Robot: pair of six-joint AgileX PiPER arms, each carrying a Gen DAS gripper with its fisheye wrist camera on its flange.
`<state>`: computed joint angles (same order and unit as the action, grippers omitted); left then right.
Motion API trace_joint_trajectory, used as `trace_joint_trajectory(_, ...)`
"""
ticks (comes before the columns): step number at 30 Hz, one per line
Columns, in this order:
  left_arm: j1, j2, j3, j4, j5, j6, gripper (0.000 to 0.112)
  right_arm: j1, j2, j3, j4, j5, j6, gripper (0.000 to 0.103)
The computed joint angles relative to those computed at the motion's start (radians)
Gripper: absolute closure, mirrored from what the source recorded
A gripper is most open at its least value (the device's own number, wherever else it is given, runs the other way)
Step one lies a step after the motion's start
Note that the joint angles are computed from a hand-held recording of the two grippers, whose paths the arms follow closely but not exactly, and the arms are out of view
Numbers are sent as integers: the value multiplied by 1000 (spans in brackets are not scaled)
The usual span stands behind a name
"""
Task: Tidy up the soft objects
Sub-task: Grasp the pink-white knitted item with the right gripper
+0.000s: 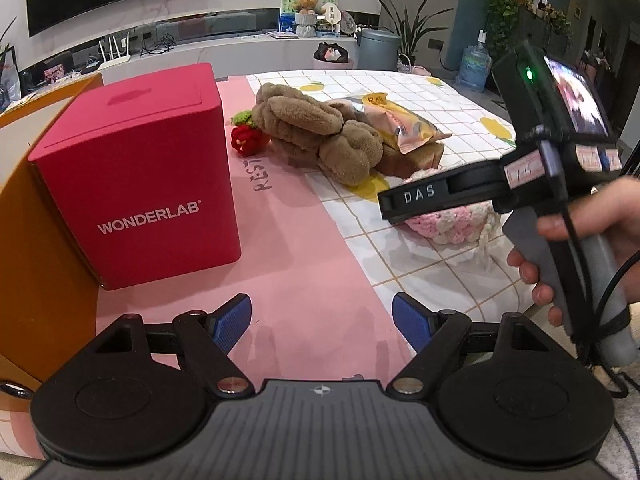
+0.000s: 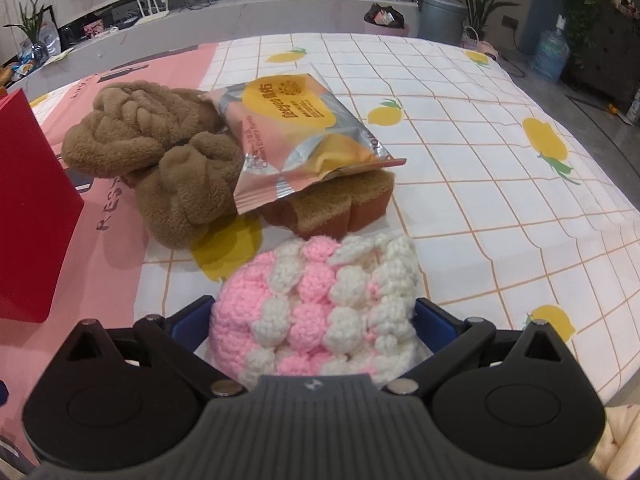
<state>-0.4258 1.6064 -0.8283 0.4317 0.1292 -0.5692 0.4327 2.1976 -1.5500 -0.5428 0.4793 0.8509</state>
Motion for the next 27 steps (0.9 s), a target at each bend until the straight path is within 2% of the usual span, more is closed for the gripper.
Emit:
trace_joint_trajectory(3, -12, -4, -5, 55, 12, -61, 18, 0, -6, 25, -46, -33, 38, 2)
trace_joint_trajectory(6, -21, -5, -7, 62, 18, -69, 18, 7, 2, 1, -40, -1, 41, 4)
trace_joint_trajectory(8, -24, -8, -9, 37, 24, -43, 18, 13, -2, 0, -41, 5, 47, 9)
trace_joint_trajectory(13, -41, -21, -3, 117, 36, -128, 18, 17, -20, 10, -13, 2, -5, 25)
trace_joint_trajectory(18, -57, -32, -4, 189, 54, -203, 18, 17, -27, -2, 9, 30, -69, 31)
trace_joint_trajectory(21, -62, -43, -5, 232, 66, -244, 18, 23, -29, -22, 21, 75, -114, 37)
trace_joint_trajectory(27, -79, -52, -16, 321, 88, -340, 18, 0, -66, 13, 70, 39, -132, 39)
